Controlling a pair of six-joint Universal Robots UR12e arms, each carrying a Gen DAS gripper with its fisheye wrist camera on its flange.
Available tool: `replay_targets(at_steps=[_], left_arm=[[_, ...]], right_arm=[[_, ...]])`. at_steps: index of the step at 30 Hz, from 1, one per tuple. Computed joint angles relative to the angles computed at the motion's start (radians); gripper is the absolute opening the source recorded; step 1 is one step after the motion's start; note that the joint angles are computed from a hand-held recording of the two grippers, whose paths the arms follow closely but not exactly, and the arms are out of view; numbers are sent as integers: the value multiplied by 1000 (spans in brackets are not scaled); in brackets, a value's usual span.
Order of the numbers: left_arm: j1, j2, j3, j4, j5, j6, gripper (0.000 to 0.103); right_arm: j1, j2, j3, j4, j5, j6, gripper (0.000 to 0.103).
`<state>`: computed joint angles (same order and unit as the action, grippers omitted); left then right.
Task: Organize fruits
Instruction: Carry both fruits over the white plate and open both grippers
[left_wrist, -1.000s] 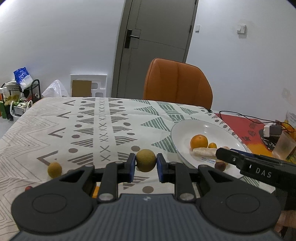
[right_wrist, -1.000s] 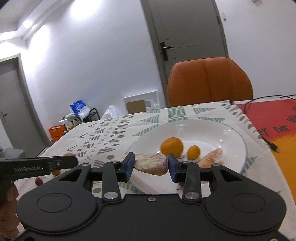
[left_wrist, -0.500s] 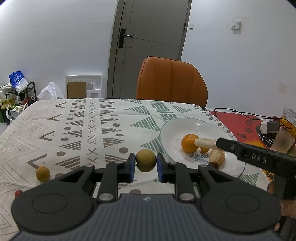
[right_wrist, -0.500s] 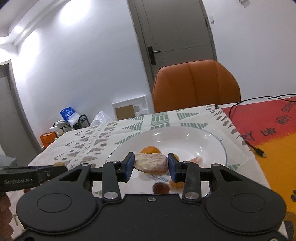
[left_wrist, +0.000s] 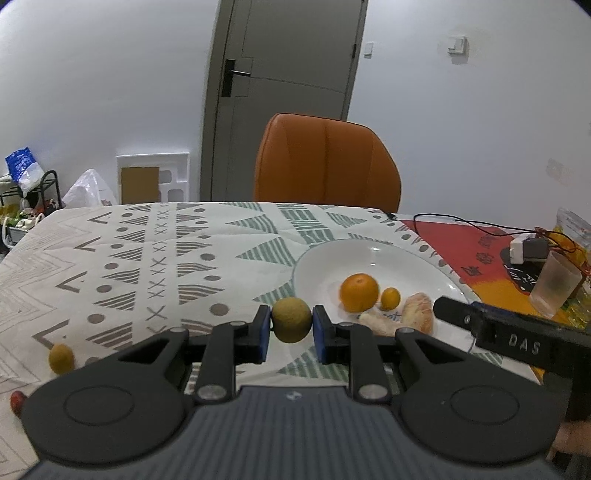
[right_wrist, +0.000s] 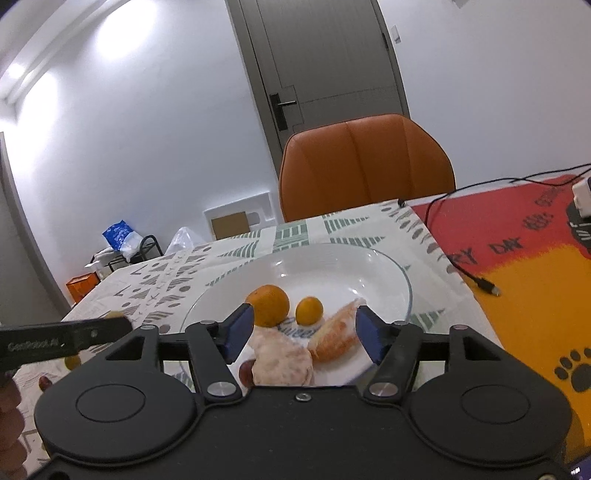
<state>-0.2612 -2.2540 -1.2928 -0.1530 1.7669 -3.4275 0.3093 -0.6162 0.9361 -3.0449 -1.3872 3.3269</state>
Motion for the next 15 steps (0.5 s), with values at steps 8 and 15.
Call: replay_targets(at_steps=[8,15], left_arm=[[-9,-27,52,-2,-29,27,23],[-20,-44,80,10,-10,51,27]], right_arm=[[-7,-26,39,-14,15,-11,61],[-13,-42,67,-26,12,-2,62]])
